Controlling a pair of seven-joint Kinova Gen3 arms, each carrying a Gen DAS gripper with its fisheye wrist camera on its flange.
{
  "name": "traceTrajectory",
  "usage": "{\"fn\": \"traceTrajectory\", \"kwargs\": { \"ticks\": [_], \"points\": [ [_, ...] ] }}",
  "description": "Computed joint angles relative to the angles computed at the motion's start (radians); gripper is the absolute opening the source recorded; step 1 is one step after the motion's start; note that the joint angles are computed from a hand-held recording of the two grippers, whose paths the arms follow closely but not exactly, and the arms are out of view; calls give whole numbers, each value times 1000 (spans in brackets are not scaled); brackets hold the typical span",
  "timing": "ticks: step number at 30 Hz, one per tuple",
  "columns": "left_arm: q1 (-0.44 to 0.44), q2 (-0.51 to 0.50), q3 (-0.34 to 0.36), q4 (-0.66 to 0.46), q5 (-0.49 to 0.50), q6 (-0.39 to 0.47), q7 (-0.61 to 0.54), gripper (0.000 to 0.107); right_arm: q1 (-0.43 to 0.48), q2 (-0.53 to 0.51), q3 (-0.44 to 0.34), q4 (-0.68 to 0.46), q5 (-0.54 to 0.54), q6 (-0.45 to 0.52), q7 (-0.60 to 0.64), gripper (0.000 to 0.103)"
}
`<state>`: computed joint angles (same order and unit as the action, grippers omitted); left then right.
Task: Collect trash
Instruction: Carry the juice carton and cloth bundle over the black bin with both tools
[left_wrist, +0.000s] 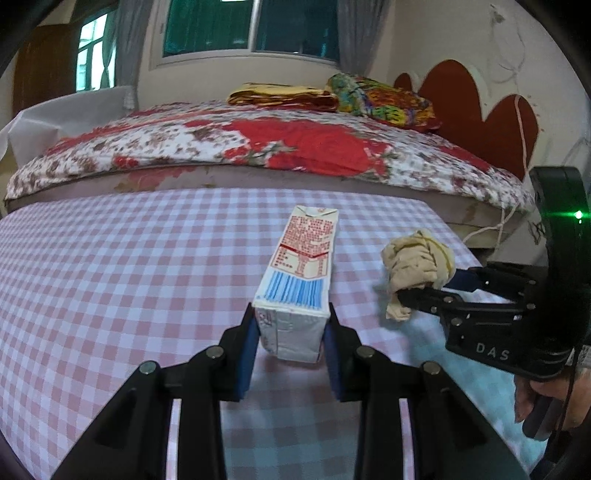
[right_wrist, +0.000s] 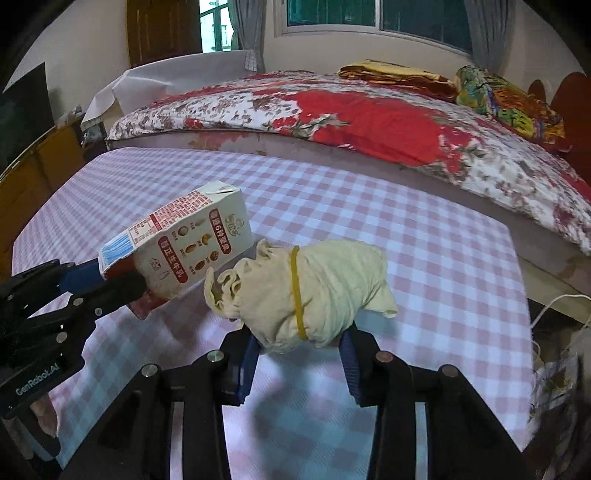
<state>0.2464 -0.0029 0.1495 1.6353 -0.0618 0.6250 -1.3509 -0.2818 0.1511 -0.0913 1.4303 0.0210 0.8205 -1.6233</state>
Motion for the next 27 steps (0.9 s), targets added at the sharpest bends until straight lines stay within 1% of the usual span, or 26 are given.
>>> {"fn": "traceTrajectory", "kwargs": {
  "ticks": [5, 16, 21, 27],
  "points": [
    [33, -15, 29, -3, -43, 14, 10, 34, 21, -88, 10, 74, 15, -3, -5, 42],
    [89, -95, 101, 12, -110, 53, 97, 34, 105, -315, 35, 230, -41, 16, 5, 42],
    [107, -128, 143, 19, -128, 69, 139, 34, 142, -422, 63, 286, -72, 52, 7, 42],
    [131, -150, 195, 19, -146, 83, 177, 34, 178, -528, 85, 329, -75, 100, 22, 42]
  ]
}}
